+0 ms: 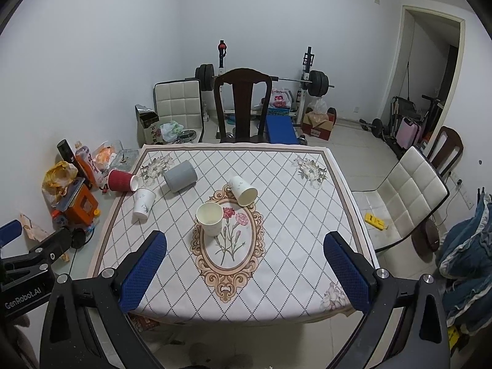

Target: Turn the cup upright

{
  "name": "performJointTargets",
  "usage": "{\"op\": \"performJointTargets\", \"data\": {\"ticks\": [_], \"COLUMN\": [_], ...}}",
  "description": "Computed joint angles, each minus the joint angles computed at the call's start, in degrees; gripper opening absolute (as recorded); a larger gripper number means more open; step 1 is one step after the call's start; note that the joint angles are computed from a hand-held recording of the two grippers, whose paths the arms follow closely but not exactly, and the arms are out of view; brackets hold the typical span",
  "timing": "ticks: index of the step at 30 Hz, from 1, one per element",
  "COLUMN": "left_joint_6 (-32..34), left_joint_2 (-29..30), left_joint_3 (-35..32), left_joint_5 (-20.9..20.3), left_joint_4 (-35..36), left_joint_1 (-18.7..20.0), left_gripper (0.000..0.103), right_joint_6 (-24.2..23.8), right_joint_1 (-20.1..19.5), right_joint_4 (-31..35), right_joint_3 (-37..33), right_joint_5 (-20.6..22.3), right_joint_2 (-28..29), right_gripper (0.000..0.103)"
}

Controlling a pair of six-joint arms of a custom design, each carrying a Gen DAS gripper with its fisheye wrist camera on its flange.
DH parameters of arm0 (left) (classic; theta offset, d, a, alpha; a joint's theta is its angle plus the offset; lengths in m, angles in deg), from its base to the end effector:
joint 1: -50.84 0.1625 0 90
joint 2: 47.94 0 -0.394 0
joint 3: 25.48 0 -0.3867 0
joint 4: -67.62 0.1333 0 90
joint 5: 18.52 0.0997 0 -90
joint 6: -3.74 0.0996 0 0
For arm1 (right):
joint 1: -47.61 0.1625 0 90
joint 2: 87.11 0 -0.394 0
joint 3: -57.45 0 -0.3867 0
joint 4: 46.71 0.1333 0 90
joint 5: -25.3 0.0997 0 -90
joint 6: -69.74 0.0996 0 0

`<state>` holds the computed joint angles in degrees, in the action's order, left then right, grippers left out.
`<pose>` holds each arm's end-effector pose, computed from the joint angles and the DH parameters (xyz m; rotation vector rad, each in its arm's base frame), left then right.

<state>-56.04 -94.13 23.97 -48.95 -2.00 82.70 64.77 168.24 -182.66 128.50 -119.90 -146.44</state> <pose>-0.5043 -0.5715 0.3386 0.2263 2.1494 -0.8208 0.3979 -0.5709 0.4319 0.3306 -2.1720 0.9031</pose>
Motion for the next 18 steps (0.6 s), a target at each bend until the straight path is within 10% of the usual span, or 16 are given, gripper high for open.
{"op": "performJointTargets", "data": {"ticks": [18], "left_joint_6": [0.47], "left_joint_2": [0.06], "left_joint_3": [-0.30], "left_joint_5": [-0.15], "left_joint_4": [-0.26], "left_joint_1": [-0.41], "left_gripper": [0.103], "right_joint_6": [0.60], "right_joint_1": [-0.01], "right_joint_4": [-0.11], "right_joint_3": [1.38], "right_joint_5": [-0.08], "right_joint_2": [-0.80], "right_gripper": [0.103]}}
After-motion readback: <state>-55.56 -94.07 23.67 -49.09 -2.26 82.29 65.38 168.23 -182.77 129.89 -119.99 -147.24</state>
